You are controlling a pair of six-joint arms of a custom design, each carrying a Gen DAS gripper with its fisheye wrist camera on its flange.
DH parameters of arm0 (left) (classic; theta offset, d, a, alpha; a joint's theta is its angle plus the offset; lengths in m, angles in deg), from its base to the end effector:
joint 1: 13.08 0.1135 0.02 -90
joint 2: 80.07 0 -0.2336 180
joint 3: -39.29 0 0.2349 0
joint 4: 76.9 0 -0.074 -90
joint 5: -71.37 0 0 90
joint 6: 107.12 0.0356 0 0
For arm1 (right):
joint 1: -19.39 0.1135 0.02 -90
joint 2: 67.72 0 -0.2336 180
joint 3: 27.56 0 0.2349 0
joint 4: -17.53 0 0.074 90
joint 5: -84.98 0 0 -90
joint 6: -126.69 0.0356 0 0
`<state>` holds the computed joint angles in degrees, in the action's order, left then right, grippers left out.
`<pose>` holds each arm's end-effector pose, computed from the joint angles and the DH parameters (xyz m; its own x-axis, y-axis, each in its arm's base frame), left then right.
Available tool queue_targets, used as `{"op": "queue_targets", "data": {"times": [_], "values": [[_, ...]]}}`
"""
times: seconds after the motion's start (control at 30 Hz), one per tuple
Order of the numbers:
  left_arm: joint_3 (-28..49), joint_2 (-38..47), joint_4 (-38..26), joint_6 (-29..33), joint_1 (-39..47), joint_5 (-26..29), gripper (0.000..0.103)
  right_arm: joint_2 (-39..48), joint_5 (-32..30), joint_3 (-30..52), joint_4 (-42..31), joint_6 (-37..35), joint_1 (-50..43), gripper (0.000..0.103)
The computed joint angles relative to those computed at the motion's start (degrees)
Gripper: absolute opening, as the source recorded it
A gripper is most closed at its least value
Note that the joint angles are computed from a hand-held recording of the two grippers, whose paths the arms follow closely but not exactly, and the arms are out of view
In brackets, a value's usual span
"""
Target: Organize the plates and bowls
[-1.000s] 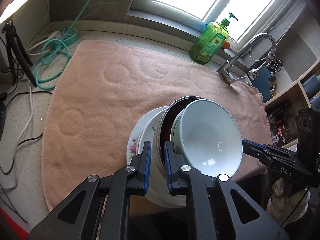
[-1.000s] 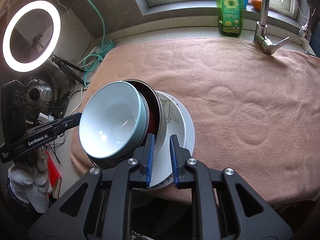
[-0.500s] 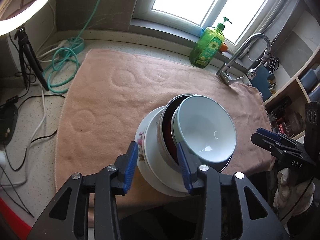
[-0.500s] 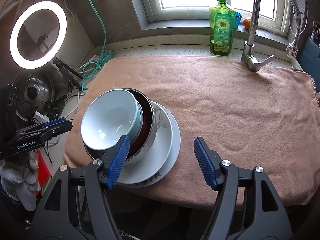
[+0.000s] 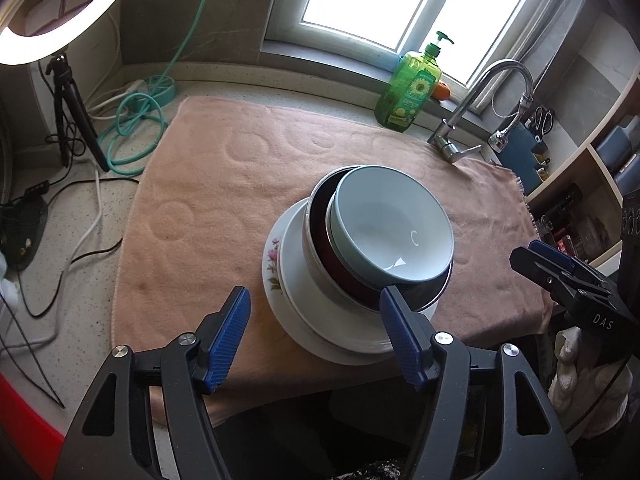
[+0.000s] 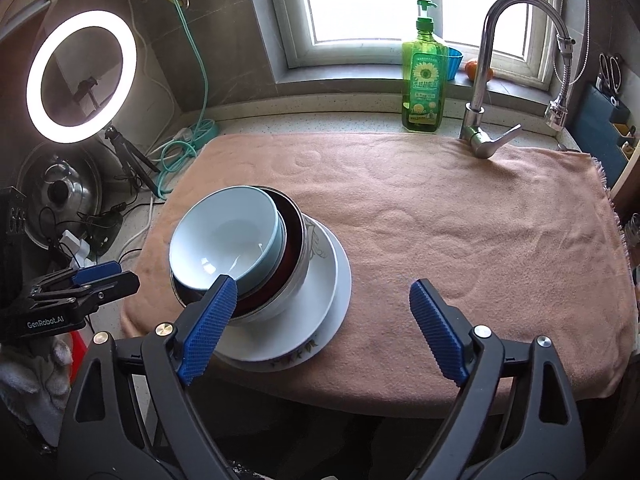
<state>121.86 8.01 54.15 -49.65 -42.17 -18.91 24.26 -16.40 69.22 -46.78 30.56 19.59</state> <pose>0.2707 -0.1504 0.2352 -0.8596 -0.1371 -0.4922 0.0254 0.9506 -0.3092 0.3174 0.0081 0.2728 -0.8457 -0.1076 -0.5226 -0.1950 0.9741 0.1149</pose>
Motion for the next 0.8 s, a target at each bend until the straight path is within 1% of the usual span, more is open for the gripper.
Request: {"op": "queue_targets", "data": {"times": [0.8], "values": [[0.64, -0.45, -0.36, 0.5, -0.58, -0.84, 0.067, -0.53, 1.24, -0.07, 0.41, 1.72, 0.11, 0.091]]}}
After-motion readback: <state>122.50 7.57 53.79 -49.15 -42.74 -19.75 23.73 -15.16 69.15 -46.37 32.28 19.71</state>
